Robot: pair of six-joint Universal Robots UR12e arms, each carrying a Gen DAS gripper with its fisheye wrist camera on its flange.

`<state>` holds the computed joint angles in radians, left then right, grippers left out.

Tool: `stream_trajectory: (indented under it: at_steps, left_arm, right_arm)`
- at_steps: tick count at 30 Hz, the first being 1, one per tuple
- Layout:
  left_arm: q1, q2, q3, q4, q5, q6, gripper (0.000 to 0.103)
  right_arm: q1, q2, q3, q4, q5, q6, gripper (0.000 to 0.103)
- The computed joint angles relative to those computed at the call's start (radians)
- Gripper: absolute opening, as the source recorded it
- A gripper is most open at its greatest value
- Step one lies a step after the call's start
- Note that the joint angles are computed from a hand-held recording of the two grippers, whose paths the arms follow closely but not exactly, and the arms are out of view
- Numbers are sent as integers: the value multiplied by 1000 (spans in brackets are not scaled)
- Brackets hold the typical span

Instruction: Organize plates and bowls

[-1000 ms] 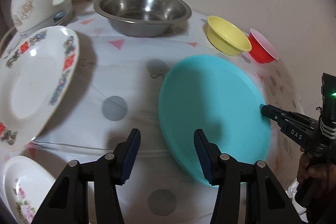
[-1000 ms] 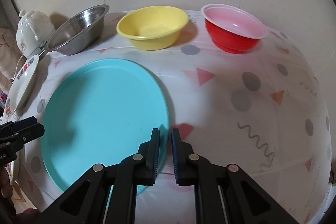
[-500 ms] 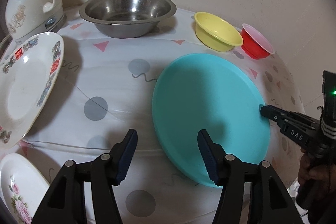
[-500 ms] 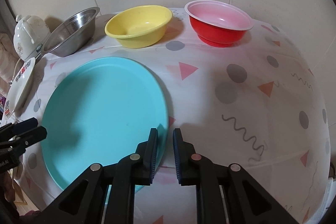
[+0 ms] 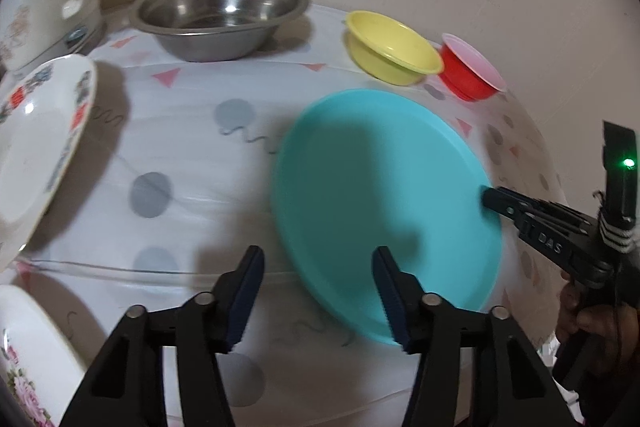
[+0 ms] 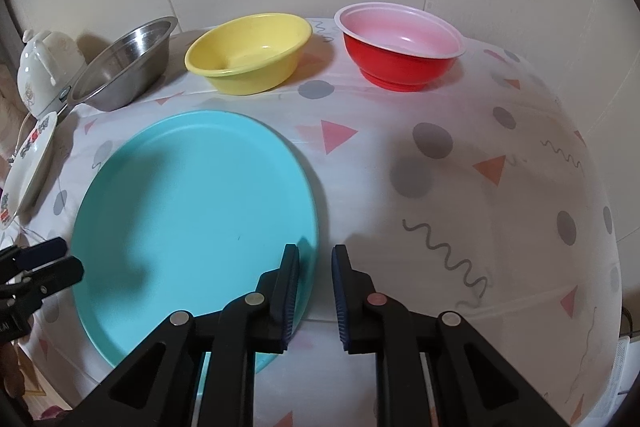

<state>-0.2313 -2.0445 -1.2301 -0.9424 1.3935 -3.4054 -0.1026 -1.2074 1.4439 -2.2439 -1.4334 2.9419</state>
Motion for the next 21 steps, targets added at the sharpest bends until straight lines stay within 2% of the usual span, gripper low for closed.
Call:
stream_trajectory:
  at_steps: [6,13,15,21]
  left_arm:
    - [-12,-18,27,-27,6,15,55]
    - [-16,1,9,12,47,-18,57]
    - [-13,9,0,24,51,-31,57]
    - [-6,18,-8,14,57,-28,58]
  right_arm:
    - [-6,5,-7,2,-5,20,17]
    - [-12,6,-14,33,13,-1,17]
    - [-14,3,-12,43,28,-28,17]
    - [1,-8,0,37,-22,-107,15]
